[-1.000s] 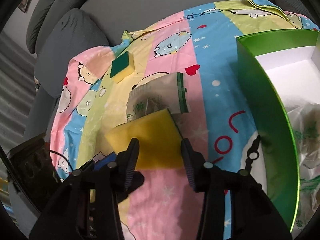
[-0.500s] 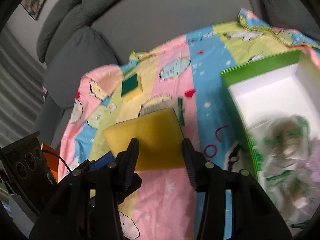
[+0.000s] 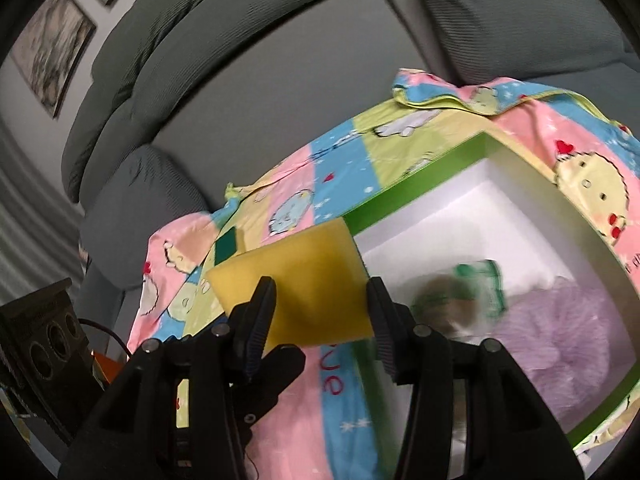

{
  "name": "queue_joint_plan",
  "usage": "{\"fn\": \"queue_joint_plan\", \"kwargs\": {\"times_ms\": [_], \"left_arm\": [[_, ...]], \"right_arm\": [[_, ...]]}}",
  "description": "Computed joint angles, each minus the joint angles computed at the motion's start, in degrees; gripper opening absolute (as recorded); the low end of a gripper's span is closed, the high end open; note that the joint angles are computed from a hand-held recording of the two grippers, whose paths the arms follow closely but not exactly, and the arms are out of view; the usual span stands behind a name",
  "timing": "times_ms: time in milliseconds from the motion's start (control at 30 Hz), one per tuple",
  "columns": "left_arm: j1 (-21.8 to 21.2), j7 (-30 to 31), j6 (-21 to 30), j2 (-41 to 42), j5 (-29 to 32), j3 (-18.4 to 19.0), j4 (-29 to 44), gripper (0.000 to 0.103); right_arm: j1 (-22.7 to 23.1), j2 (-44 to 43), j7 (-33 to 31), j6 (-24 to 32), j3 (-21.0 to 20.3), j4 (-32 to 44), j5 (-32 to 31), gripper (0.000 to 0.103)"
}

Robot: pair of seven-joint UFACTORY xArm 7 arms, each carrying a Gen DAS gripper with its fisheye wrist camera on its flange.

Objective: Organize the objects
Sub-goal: 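Carry the yellow sponge into the white box and release it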

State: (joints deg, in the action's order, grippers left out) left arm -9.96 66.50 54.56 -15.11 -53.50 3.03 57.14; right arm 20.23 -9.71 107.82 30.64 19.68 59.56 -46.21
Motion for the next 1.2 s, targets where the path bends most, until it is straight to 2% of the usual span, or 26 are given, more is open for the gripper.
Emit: {"fn": "queue_joint_plan", "kwargs": {"times_ms": [100,200,300,533,667,800,967,1200], "left_arm": [[-0.9,-0.9,-0.2,0.0,0.6,-1.2,-0.4,0.068],[-1.8,-1.7,0.9,0.3,0.3,-1.7,-0.6,0.068],[-2.7,-2.2,-0.5,0.0,0.6,-2.9,-1.3,0.068],[-5.1,-4.4,-2.3,-0.3,3.0,-4.3,-2.3,0.068],[-6.2,-5.2,-3.5,-0.3,3.9,-4.8,-2.9,0.068],[-6.8,-6.1,-3.0,0.8,4.8,-4.9,-2.5,0.068],[-6.8,-7.3,-2.0,1.8,4.8,-4.9,-2.0,0.068],[-6.5,-7.7,-0.1,1.2,4.8,-4.5,-1.8,0.068]], "right_arm": [[-0.6,-2.6,1.5,-0.3,-0.3,-3.0,1.0,0.048],[-2.7,-6.3,5.5,-0.7,1.0,-6.4,0.3,0.051],[-4.4,-8.8,6.2,-0.3,2.1,-8.6,1.4,0.053],[-7.5,-12.9,4.5,-0.5,3.6,-12.7,6.6,0.054],[-9.2,-14.2,4.2,-1.5,4.4,-14.5,8.9,0.057],[-10.6,-14.8,3.9,-1.6,5.4,-15.1,10.1,0.064],[-10.7,-14.4,2.3,0.4,5.7,-14.6,12.4,0.064],[-11.1,-15.2,2.4,0.0,6.0,-15.4,13.1,0.068]]}}
